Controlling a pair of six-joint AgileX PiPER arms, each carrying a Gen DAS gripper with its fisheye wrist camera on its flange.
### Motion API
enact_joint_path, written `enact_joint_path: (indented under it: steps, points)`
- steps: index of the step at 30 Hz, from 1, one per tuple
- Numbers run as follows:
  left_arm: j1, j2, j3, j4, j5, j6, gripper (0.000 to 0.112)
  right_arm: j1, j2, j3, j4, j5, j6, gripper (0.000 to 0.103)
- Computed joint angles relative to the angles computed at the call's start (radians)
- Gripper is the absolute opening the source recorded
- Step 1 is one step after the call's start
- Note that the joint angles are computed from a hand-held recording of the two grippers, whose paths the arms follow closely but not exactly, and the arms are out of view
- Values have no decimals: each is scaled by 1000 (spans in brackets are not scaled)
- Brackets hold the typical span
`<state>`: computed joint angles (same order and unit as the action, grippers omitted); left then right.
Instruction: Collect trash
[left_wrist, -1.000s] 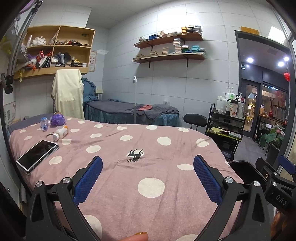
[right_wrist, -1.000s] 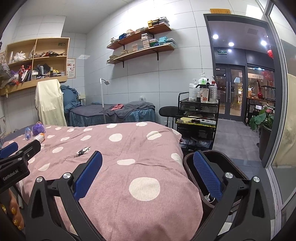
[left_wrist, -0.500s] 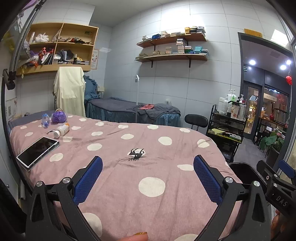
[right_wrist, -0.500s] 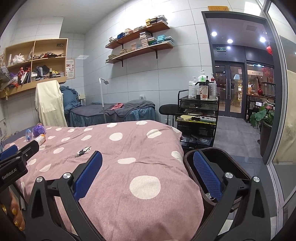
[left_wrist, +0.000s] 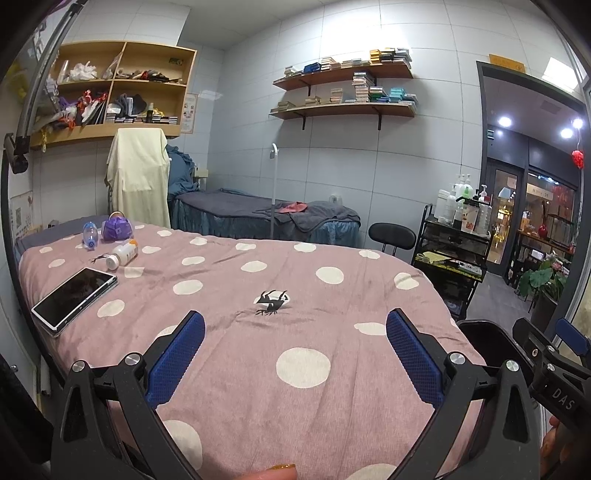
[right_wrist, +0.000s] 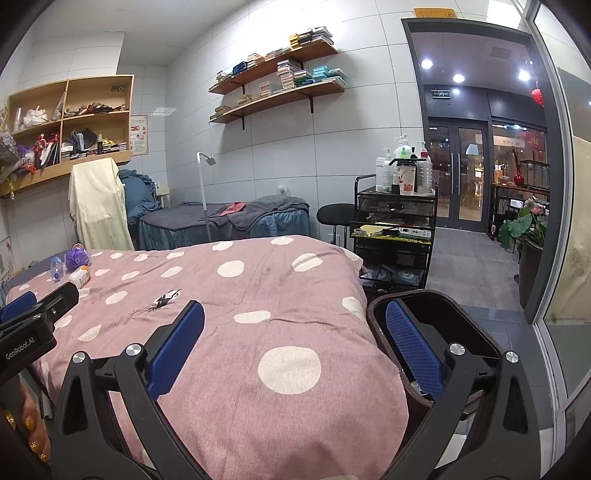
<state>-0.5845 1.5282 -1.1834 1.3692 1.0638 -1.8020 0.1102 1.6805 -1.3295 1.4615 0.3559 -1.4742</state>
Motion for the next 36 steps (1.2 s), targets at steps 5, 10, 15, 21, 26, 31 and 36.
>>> enact_joint_path:
  steps: [5,10,15,21,26,31,36]
  points:
    - [1,1,-1,-1,-1,2,97,3,1,2,10,-3,-8,97]
    - [1,1,-1,-1,-2,1,97,2,1,2,8,-3,-7,97]
    - [0,3,-5,-2,-1,4,97,3,2,4,12,-4,-11,97]
    - [1,4,-6,-2,0,3,97,2,2,3,8,-3,-6,97]
    - [0,4,-6,-3,-1,5,97,2,2,1,2,-2,-1,97]
    - [1,7,-8,-5,-5,5,97,2,3,0,-3,-3,5,97]
    - [-2,10,-7,-4,-5,1,97,2,4,0,-9,-2,12,97]
